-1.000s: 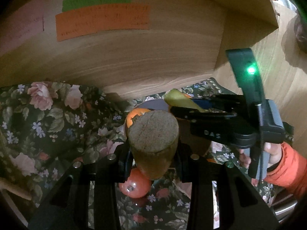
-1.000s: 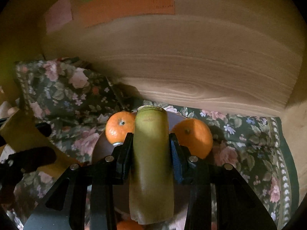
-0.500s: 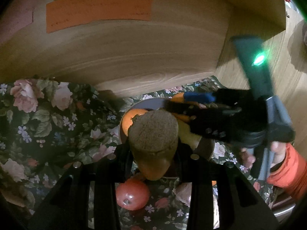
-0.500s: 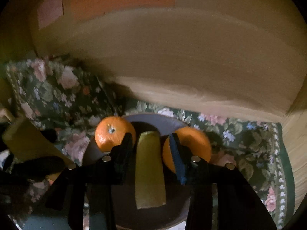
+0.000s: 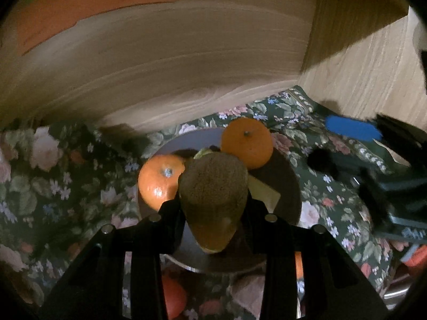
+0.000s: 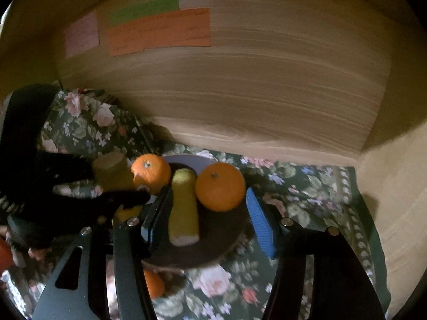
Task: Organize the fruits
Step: 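Lift both cylinders and lay them on the plate beside the oranges, then grasp the red round fruit with the left tool while the right tool grasps a tangerine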
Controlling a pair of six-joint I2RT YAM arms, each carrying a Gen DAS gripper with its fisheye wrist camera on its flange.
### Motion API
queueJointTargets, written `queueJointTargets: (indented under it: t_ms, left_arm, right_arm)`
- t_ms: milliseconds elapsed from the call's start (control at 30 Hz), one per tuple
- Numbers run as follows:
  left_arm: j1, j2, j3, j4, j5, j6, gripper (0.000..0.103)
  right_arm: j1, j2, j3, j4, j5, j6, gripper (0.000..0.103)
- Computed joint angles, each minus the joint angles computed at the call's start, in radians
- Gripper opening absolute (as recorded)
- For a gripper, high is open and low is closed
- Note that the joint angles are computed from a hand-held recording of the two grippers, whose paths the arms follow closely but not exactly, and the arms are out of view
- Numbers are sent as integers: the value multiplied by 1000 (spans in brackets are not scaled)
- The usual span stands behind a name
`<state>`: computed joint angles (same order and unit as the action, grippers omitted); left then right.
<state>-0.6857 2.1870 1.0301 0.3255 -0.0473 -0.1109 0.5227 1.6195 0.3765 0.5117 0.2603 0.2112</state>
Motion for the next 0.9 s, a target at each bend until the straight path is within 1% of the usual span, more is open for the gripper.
queueJointTargets:
  t_ms: [67, 167, 233, 333, 433, 533, 600, 667, 800, 900]
  left_arm:
    - [-5, 14, 29, -19, -12, -4, 36]
    - [-5, 32, 71, -49, -27, -23, 37]
    - [-5, 19, 63, -51, -22, -36, 37]
    - [-10, -6, 26, -25, -31, -41, 37]
    - [-20, -55, -46, 15, -54, -44, 38]
    - [-28, -126, -142, 58, -68, -51, 38]
    - [-42, -173, -211, 93, -102, -49, 42]
    - [-53, -220, -288, 141, -132, -49, 49]
    - [-57, -291, -416, 204, -158, -58, 52]
    - [-48, -317, -481, 234, -150, -71, 55]
  right_arm:
    - [-5, -16, -25, 6, -4, 2, 54]
    - [6, -19, -53, 24, 24, 0, 54]
    - [10, -20, -69, 37, 23, 2, 54]
    - [16, -31, -95, 53, 15, 11, 54]
    - [43, -31, -114, 69, 37, 21, 54]
    - [69, -37, -131, 75, 36, 34, 54]
    - [93, -35, -141, 80, 35, 48, 54]
    - [117, -27, -147, 84, 38, 61, 54]
    - [167, 3, -156, 99, 45, 94, 54]
    - [192, 35, -160, 120, 39, 125, 54]
